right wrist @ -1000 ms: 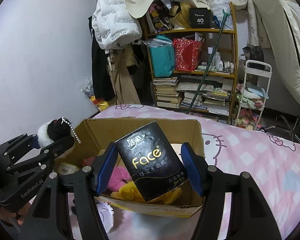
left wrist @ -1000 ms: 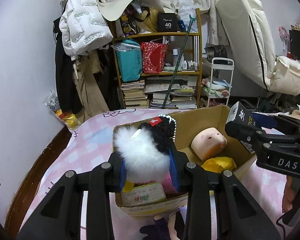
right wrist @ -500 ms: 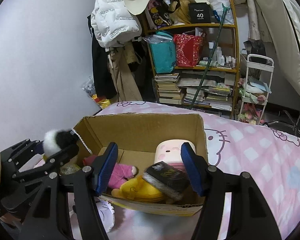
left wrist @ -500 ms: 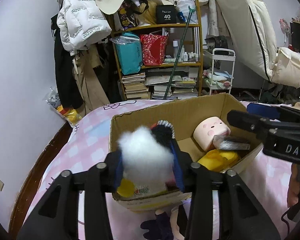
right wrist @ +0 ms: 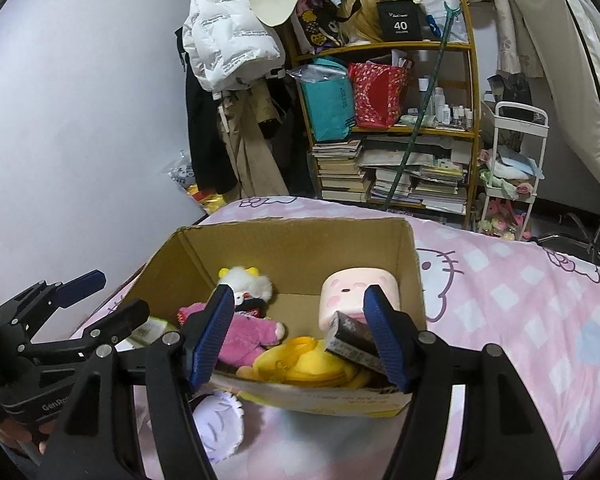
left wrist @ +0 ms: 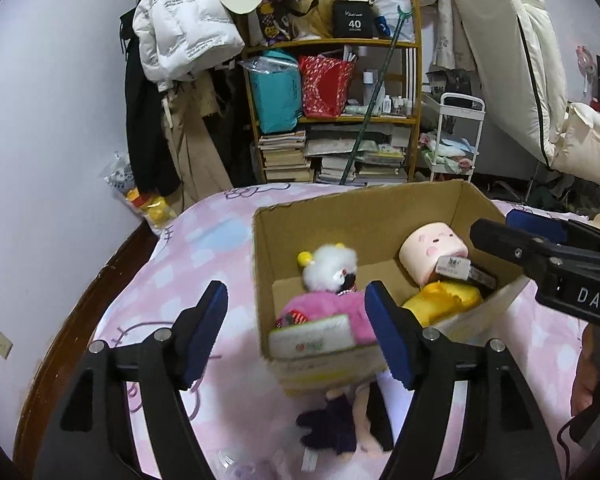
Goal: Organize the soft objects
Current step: 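Open left tool to drop doll into box while right tool releases Face box, then lower left tool toward clear purple toy bag while right tool grasps large white-haired plush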
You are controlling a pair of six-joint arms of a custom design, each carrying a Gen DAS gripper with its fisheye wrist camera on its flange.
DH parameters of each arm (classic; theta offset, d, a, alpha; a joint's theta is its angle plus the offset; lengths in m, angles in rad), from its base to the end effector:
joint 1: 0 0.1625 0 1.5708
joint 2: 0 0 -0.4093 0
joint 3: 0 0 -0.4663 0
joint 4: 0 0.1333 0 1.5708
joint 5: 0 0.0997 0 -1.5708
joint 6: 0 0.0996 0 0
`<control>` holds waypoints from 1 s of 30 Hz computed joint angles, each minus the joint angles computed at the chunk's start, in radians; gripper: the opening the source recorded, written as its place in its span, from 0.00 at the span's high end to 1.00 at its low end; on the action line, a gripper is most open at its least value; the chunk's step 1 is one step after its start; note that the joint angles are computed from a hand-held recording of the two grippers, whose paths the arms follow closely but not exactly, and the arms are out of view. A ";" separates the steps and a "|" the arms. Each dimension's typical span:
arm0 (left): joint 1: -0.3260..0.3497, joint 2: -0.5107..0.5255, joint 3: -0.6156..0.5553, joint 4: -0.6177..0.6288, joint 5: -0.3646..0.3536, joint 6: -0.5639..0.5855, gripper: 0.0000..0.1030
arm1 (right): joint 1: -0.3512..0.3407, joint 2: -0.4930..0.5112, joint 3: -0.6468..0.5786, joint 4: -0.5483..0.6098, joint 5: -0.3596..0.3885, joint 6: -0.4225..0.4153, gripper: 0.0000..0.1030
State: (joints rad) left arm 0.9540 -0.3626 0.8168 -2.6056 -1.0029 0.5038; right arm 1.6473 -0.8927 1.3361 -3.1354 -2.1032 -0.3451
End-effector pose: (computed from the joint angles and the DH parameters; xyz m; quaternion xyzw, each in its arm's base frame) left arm -0.3862 -0.8676 0.0876 0.4209 0.8218 -0.2895 0.2525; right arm 0.1435 -0.7899 0.3337 0.0342 -0.8283 0.4785 0.2895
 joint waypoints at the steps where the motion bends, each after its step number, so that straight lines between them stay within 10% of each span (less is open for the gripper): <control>1: -0.001 -0.012 0.014 0.005 0.008 0.001 0.30 | 0.001 -0.004 0.005 0.004 0.002 0.007 0.28; 11: -0.013 -0.143 0.160 0.073 0.096 -0.048 0.17 | 0.031 -0.034 0.069 -0.013 -0.008 0.026 0.04; 30: 0.016 -0.186 0.138 0.402 0.139 -0.344 0.11 | 0.059 -0.039 0.118 0.062 -0.053 0.083 0.01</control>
State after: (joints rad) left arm 0.9698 -0.5489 0.9545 -2.2035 -0.8638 0.1599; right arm 1.7058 -0.9312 1.4544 -3.0734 -2.1560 -0.2617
